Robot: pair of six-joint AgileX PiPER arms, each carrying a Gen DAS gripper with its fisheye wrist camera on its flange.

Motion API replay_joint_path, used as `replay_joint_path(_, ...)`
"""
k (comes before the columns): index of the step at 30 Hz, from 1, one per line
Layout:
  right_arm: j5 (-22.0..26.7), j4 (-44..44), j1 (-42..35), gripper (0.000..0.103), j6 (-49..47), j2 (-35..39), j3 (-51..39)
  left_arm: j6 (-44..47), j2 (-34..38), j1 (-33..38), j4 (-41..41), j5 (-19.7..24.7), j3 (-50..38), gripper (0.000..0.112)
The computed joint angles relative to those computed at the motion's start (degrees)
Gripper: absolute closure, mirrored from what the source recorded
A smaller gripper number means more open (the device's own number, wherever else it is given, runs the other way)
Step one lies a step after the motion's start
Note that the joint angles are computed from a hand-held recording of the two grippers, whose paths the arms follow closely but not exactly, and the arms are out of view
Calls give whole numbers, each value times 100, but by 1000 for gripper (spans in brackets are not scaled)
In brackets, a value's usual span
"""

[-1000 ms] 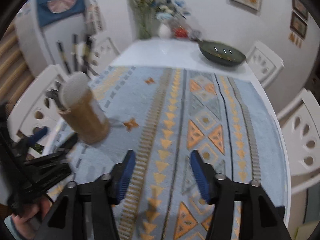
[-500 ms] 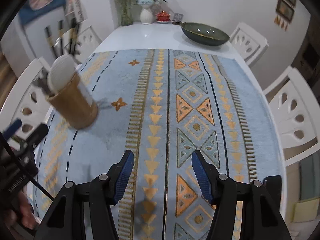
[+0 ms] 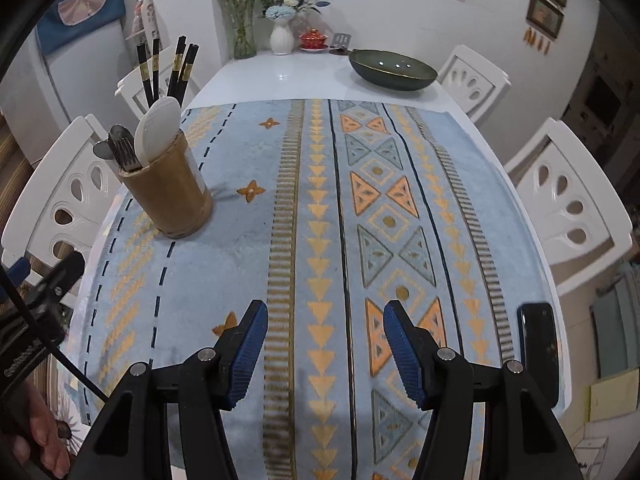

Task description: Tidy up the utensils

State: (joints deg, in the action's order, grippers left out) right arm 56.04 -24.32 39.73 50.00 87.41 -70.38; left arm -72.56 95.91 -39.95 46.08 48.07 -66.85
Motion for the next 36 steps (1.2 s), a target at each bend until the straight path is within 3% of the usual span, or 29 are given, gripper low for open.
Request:
replay_joint_path(9, -54, -298, 294, 45, 617, -439, 277, 104, -446, -178, 44, -63, 279, 11)
replay_joint_path(16, -114, -424, 383, 45, 615, -561, 355, 43, -389, -453, 215, 87, 124, 11)
replay_joint_path(23, -333, -132, -55, 45, -23, -488, 257, 68, -61, -432, 214, 118, -345, 11)
replay_joint_path(36, -577, 848, -1478, 45, -1860, 39, -165, 686, 1247, -315, -475, 362, -1936, 11)
